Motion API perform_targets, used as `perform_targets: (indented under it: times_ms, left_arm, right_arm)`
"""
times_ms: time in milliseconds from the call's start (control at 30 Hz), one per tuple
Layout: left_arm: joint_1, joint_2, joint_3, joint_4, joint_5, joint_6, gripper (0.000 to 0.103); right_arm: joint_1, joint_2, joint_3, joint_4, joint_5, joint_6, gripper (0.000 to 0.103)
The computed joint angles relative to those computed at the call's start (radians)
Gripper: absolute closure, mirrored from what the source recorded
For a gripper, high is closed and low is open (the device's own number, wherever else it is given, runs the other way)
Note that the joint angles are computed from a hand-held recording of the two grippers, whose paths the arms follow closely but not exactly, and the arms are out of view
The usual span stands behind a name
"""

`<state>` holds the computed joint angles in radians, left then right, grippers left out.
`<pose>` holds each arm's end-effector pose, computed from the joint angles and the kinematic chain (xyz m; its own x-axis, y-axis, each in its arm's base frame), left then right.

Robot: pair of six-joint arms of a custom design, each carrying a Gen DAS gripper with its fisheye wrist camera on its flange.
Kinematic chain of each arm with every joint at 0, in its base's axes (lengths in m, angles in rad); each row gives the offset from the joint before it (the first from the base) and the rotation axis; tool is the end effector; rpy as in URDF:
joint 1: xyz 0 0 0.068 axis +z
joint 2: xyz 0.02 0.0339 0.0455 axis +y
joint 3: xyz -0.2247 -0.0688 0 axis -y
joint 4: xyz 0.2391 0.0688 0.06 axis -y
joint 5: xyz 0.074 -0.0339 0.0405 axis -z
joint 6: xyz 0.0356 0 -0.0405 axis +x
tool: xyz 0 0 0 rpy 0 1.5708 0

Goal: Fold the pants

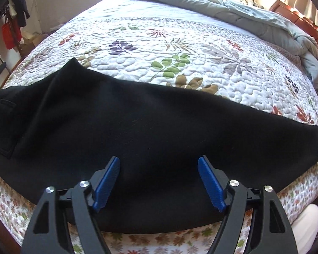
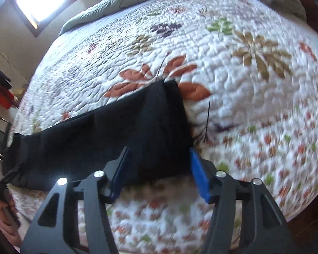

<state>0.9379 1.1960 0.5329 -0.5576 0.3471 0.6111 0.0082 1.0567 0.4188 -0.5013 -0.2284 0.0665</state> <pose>0.1280 0.1541 0.1217 -0.8505 -0.2472 -0.4643 -0.2457 0.9672 -0.0649 0.1827 0.0096 0.1163 -0.9131 0.0572 -0.4037 -0.0421 0.9716 0.2330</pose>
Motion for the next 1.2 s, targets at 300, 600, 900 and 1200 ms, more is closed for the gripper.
perform_targets:
  times_ms: [300, 600, 900, 1200]
  left_arm:
    - [-0.074, -0.036, -0.064, 0.078, -0.066, -0.072, 0.026]
    - [-0.177, -0.038, -0.117, 0.179, -0.168, -0.112, 0.019]
    - [-0.138, -0.138, -0.129, 0.033, -0.102, -0.073, 0.018]
    - [-0.099, -0.138, -0.123, -0.001, -0.084, -0.044, 0.018]
  right_arm:
    - [0.008, 0.126, 0.081, 0.08, -0.016, -0.049, 0.099]
    - [-0.155, 0.107, 0.051, 0.037, -0.159, -0.045, 0.074]
    - [-0.453, -0.071, -0.088, -0.25, -0.431, -0.249, 0.059]
    - [-0.37, 0.21, -0.106, 0.133, -0.548, -0.022, 0.071]
